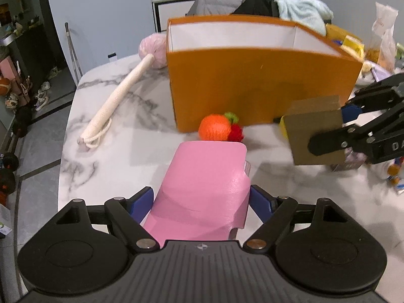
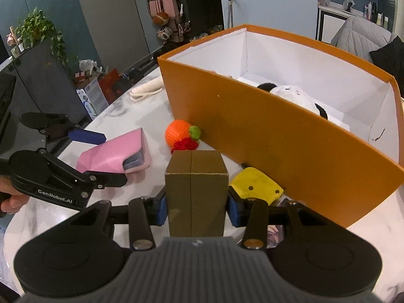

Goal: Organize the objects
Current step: 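Drop the wallet into the orange box with the left tool while the right tool drops the box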

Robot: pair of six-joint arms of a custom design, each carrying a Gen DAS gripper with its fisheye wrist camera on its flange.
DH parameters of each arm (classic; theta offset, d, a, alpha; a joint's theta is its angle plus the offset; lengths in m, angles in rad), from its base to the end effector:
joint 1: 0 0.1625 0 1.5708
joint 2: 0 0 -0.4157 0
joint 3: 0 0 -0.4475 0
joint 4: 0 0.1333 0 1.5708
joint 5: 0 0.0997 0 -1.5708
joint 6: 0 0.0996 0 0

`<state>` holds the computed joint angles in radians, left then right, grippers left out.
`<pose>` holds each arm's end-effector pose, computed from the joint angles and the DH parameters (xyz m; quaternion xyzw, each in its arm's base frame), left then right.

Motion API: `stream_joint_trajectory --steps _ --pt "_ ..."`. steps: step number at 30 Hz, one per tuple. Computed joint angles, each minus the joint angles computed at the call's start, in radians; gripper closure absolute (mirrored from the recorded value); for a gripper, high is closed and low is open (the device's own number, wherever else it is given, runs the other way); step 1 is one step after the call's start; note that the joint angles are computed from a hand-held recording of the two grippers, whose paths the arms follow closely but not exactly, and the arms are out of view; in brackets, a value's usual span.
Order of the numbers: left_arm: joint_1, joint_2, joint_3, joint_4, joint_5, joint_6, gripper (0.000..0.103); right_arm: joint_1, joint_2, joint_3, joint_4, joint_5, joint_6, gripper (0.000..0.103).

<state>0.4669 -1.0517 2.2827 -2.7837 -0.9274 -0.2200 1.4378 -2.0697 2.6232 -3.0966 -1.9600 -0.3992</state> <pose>-0.3182 -0.3766 0.0200 0.4083 0.8563 -0.1876 0.2547 0.0530 -0.3240 0.3227 0.0256 -0.8718 0.3973 0.2855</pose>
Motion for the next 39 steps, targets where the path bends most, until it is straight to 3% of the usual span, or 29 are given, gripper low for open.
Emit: stream_joint_trajectory --steps 12,21,29,39 --pt "-0.071 0.006 -0.058 -0.153 -0.015 0.097 0.007 0.023 -0.154 -0.023 0.066 0.081 0.026 0.056" --pt "-0.065 0.146 -0.239 -0.193 -0.009 0.196 0.008 0.041 -0.186 -0.071 -0.001 0.048 0.032 0.056" --pt "-0.026 0.292 -0.415 -0.150 0.017 0.216 0.008 -0.063 -0.166 -0.126 -0.037 0.061 0.012 0.056" --pt "0.030 0.398 -0.523 -0.111 0.010 0.119 0.008 -0.192 -0.085 -0.186 0.014 0.065 0.029 0.056"
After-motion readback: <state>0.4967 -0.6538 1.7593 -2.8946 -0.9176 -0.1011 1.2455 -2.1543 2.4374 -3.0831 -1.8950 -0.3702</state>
